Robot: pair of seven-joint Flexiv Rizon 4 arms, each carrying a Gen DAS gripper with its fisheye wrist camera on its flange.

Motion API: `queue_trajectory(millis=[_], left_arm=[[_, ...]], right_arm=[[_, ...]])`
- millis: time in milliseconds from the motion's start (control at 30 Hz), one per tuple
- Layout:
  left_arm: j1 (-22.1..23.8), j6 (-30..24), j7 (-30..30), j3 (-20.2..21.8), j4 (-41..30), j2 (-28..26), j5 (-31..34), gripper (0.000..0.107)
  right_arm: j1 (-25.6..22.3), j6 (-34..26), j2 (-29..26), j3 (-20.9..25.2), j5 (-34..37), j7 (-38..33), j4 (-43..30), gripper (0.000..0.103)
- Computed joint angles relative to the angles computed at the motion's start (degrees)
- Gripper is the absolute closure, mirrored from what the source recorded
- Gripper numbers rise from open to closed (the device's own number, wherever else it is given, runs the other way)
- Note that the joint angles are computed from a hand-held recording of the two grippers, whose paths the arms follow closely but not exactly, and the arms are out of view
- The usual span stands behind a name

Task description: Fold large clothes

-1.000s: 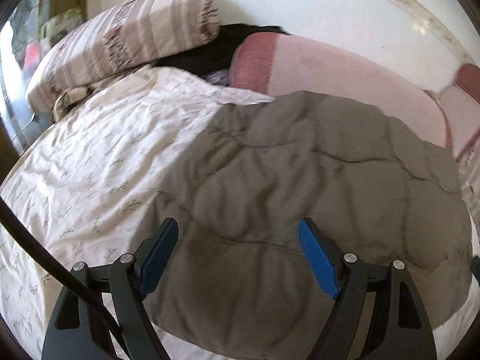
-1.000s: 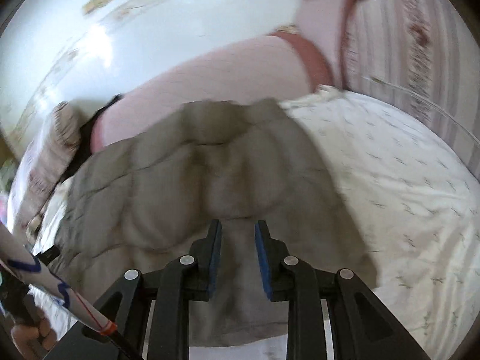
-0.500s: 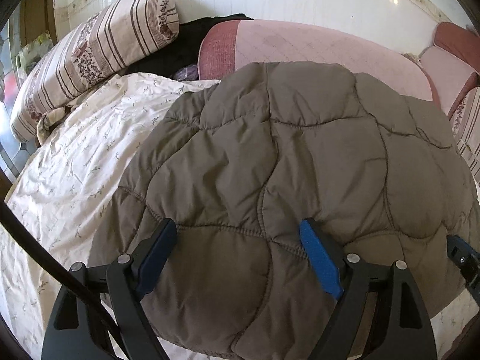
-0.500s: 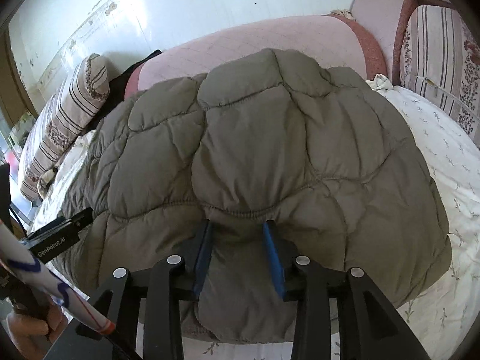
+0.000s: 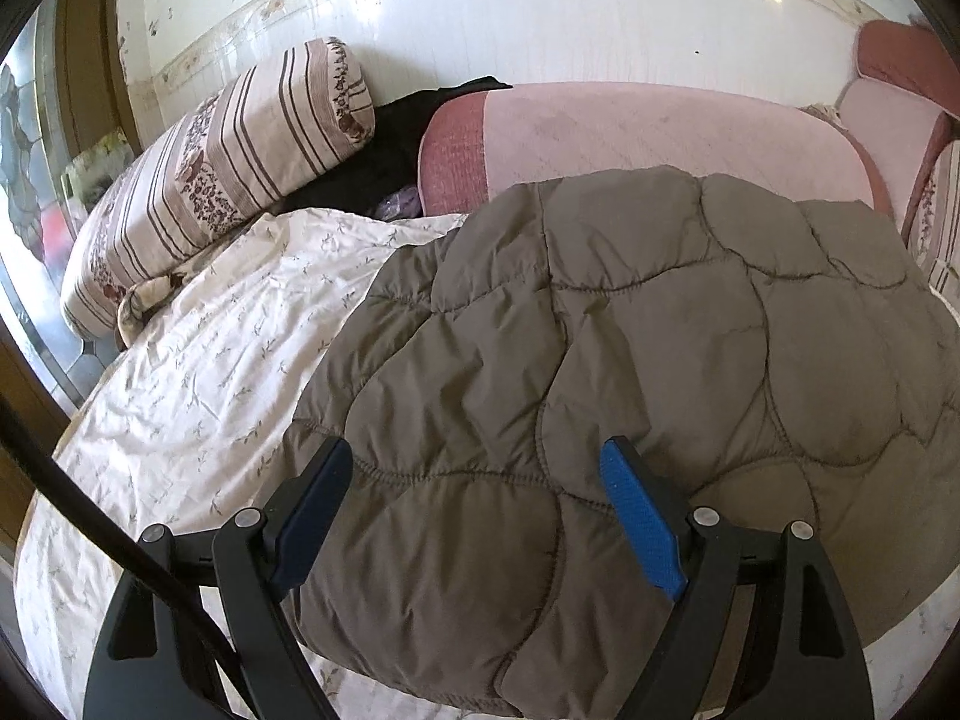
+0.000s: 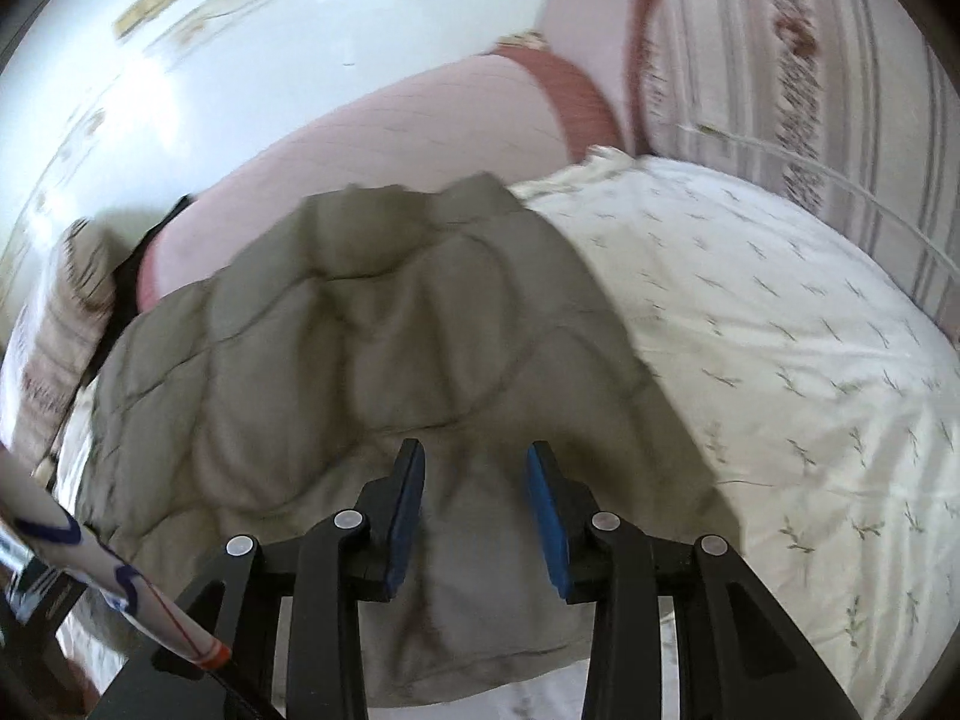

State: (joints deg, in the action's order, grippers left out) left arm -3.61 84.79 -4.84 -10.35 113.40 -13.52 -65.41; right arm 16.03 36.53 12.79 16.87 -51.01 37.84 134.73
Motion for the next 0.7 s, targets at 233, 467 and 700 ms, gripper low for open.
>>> queue_trajectory(millis=[233, 467, 700], left_arm=[[-0.4, 1.0, 2.0, -0.6, 0.3, -0.3, -1.6, 0.023], [-1.0, 1.5, 5.2, -0.9, 0.3, -0.2, -5.0, 0.023], [-2.1, 2.0, 7.9, -0.6, 0.4, 0.0, -7.4, 0.023]], right_arm=[[-0.2, 1.6, -1.3, -0.5, 1.6, -2.1, 0.2, 0.060], [0.4, 1.1, -2.8, -1.0, 2.0, -3.4, -0.5, 0.058], [0.7, 0.4, -2.9, -1.0, 2.4, -4.2, -0.9, 0.058]])
